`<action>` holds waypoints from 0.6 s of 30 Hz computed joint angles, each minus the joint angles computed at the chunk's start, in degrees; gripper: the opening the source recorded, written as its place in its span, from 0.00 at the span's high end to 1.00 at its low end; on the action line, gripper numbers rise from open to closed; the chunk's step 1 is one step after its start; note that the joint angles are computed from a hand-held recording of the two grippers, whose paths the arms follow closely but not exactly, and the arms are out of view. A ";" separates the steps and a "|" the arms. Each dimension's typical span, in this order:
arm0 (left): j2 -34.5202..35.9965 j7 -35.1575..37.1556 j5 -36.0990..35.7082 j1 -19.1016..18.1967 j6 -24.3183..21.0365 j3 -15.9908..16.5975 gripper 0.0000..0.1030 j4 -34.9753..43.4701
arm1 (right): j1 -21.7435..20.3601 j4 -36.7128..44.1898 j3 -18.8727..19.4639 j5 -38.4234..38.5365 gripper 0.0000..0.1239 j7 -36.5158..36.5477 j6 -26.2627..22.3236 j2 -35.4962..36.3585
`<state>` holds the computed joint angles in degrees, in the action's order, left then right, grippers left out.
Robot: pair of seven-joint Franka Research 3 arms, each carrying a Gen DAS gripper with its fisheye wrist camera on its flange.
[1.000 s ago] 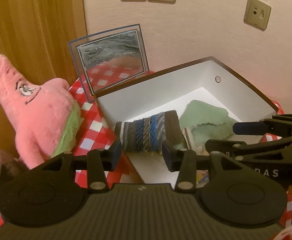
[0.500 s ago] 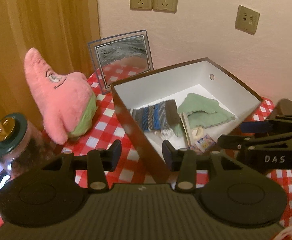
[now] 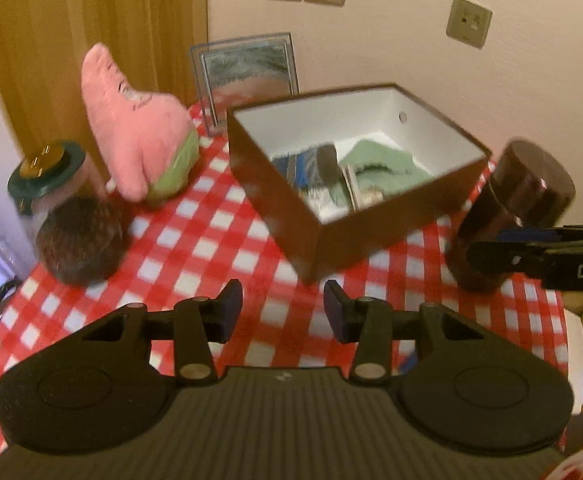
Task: Organize soft objects
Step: 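Move both tools back from the box to the blue and grey cloths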
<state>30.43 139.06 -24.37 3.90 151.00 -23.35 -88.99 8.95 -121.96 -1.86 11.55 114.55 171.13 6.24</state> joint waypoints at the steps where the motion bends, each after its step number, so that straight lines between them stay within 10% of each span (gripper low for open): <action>1: -1.03 0.64 -0.38 0.70 0.01 -0.18 0.59 -1.78 | 0.14 -1.51 0.21 0.61 0.51 0.41 -0.01 -1.11; 18: -12.26 9.96 -8.73 3.42 -3.68 4.95 0.59 -19.55 | 2.43 -15.57 5.59 4.89 0.51 10.40 -5.29 -11.33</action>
<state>18.17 149.02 -33.10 7.31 147.33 -18.40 -108.55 11.38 -137.53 3.73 16.44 124.95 165.84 -5.10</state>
